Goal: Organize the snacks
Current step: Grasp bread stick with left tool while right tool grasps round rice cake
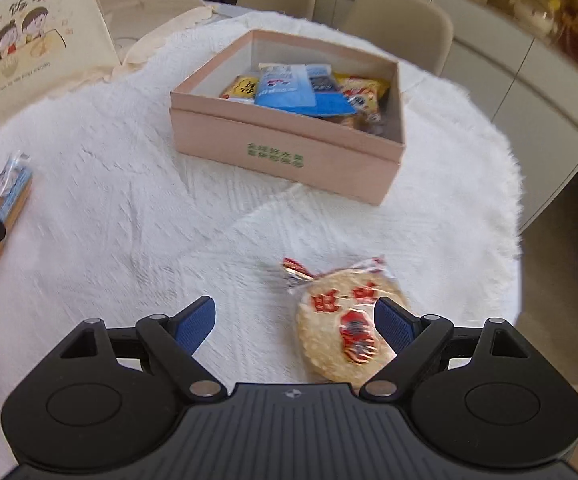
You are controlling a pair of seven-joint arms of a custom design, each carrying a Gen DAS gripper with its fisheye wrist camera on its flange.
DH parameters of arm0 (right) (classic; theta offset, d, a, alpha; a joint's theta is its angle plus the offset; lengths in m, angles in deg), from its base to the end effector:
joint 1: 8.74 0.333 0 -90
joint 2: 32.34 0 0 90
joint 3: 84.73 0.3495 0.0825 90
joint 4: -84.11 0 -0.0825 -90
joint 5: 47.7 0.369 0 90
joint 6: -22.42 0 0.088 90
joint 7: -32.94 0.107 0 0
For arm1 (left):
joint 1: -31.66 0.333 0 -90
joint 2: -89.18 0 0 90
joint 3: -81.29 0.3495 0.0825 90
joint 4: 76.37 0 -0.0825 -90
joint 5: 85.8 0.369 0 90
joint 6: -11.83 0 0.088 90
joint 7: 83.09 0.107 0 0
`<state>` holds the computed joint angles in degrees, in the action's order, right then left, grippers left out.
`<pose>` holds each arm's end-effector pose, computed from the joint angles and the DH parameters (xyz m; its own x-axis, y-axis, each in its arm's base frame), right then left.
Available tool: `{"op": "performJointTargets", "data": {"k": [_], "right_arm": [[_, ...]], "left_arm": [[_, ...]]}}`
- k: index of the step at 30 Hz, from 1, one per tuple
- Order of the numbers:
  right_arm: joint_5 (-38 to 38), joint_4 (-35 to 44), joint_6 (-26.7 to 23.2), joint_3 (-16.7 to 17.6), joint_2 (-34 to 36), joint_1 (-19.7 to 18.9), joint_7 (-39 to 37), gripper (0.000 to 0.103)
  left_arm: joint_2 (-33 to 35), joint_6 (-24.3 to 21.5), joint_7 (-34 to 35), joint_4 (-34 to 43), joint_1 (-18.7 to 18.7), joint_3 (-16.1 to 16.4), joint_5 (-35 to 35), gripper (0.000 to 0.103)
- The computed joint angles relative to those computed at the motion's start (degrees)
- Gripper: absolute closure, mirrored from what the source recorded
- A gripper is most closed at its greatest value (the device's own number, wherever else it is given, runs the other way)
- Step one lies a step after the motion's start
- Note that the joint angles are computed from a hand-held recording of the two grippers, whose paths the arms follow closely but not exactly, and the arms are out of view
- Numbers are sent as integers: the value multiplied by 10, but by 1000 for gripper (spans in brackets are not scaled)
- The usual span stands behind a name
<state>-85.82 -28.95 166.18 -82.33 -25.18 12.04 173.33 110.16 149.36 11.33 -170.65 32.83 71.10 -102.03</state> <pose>0.5578 0.2429 0.4908 -0.0575 -0.9882 0.1422 -0.8214 -0.0342 -0.5694 0.6862 -0.0931 0.4850 -0.0922 -0.9537 0.2863 -0.9302 -0.0201 -0.3666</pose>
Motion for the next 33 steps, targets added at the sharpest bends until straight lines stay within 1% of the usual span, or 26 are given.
{"op": "performJointTargets", "data": {"k": [1, 3, 5, 7, 9, 11, 12, 14, 16, 17, 18, 19, 21, 23, 26, 28, 29, 31, 32, 33], "right_arm": [[-15, -7, -1, -3, -6, 2, 15, 16], [-18, -18, -1, -5, -15, -3, 33, 16], [-15, -33, 7, -8, -20, -12, 55, 16], [-26, -43, 9, -11, -20, -19, 87, 16], [-41, -48, 11, -14, -16, -24, 115, 16], [-45, -56, 33, -15, -15, -30, 139, 15], [-25, -56, 43, -13, -13, -34, 131, 16], [34, -55, 66, -5, -10, -40, 84, 20], [105, -66, 119, 7, -11, -46, 2, 28], [138, -70, 133, 13, -13, -46, -41, 28], [148, -73, 141, 15, -13, -42, -63, 28], [145, -73, 143, 15, -13, -35, -76, 28], [137, -64, 126, 12, -8, -22, -88, 28], [119, -58, 106, 6, -6, -11, -67, 28], [113, -43, 86, -3, -3, -6, -17, 27], [142, -24, 63, -6, 4, -11, 13, 25], [169, -14, 59, -6, 10, -17, 25, 25], [238, 9, 55, -3, 32, -31, 22, 25], [263, 22, 51, -2, 44, -35, 18, 25], [274, 31, 54, -3, 53, -36, 17, 23]], "left_arm": [[-1, -3, 15, -1, 2, -9, -11, 69], [-4, -16, 50, -5, 5, -26, -37, 69], [-7, -26, 74, -11, 1, -33, -52, 69], [-11, -34, 88, -18, -7, -34, -56, 69], [-12, -31, 91, -25, -17, -30, -54, 69], [-15, -21, 88, -33, -25, -26, -50, 69], [-15, -20, 88, -33, -25, -25, -50, 69], [-17, -21, 85, -35, -27, -23, -51, 68], [-16, -27, 83, -32, -27, -22, -51, 68], [-13, -32, 84, -27, -27, -22, -51, 68], [-10, -35, 81, -24, -28, -21, -50, 68], [-7, -41, 78, -21, -29, -21, -48, 68], [-3, -44, 74, -18, -30, -21, -49, 67], [-3, -42, 74, -19, -30, -21, -48, 67], [-2, -44, 67, -16, -30, -21, -49, 67], [-2, -42, 61, -17, -32, -20, -46, 67], [-3, -40, 59, -18, -33, -20, -43, 67], [-5, -37, 56, -21, -35, -19, -37, 67], [-6, -36, 55, -22, -36, -19, -35, 67], [-6, -36, 54, -22, -37, -19, -33, 67]]}}
